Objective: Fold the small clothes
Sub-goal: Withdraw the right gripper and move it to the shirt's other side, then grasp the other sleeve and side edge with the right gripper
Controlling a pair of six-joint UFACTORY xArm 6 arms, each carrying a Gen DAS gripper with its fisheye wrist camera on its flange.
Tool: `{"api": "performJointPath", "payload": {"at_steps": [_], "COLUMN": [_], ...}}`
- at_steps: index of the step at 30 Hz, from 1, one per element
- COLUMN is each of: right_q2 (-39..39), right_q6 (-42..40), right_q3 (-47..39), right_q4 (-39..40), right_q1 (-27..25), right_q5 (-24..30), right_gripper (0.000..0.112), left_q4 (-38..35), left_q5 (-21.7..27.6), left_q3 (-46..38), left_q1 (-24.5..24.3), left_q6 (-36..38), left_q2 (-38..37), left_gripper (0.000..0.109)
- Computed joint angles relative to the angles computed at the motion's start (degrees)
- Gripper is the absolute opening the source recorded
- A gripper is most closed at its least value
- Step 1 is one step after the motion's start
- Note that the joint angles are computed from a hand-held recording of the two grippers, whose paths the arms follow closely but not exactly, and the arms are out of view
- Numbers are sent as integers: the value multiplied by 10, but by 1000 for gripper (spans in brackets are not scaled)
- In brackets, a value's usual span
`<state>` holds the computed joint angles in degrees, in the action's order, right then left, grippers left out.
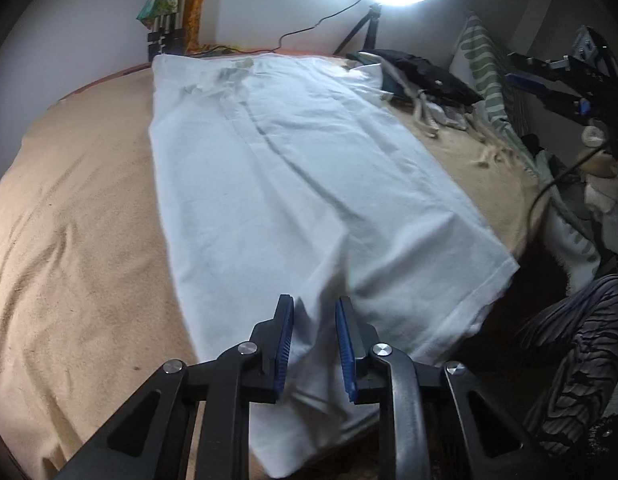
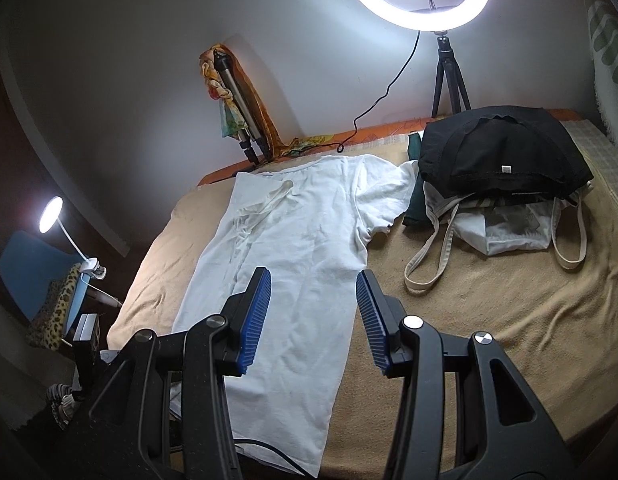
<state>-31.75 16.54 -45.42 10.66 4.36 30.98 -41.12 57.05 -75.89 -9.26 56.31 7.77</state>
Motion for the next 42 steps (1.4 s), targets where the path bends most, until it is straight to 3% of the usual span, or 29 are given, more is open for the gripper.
{"api": "performJointPath", "payload": {"at_steps": [3,6,10,15,18,20,24,29,32,35,38,42], "right_q2": [-1,-2,-7,-11,-12,-13,-15,-5,-2,-1,11,36], "right_q6": [-6,-8,-16,-32,-40,-40,-48,-118,-180,-230,-265,-321], "right_q3": [1,1,6,13,14,14,14,9,1,-14,-34,-52], "right_q4": [9,6,11,34,54,53,52,114,159,172,164,218], "right_q1": [0,-1,-9,-25,-29,-27,-25,-44,-68,-98,-127,-163], "right_q5": [-2,-3,-2,-2,-4,-6,-6,5,19,40,68,107], "right_gripper": [47,47,47,47,47,47,47,47,48,68,70,70], "left_q4": [-36,-38,-56,-69,-39,-43,-36,-53,-67,-63,-53,-33], "left_q5": [63,81,55,-49,-55,-33,-43,-63,-114,-162,-180,-207], "left_q3": [7,37,89,142,128,124,163,176,189,193,191,192], "left_q1": [4,-10,-7,8,1,-7,-53,-81,-107,-140,-169,-215], "left_q6": [21,44,53,55,26,29,81,83,84,64,48,36], "left_q2": [-20,-51,-100,-135,-105,-95,-126,-155,-173,-173,-164,-151], "left_gripper": [23,28,28,32,32,32,33,33,33,33,33,33]}}
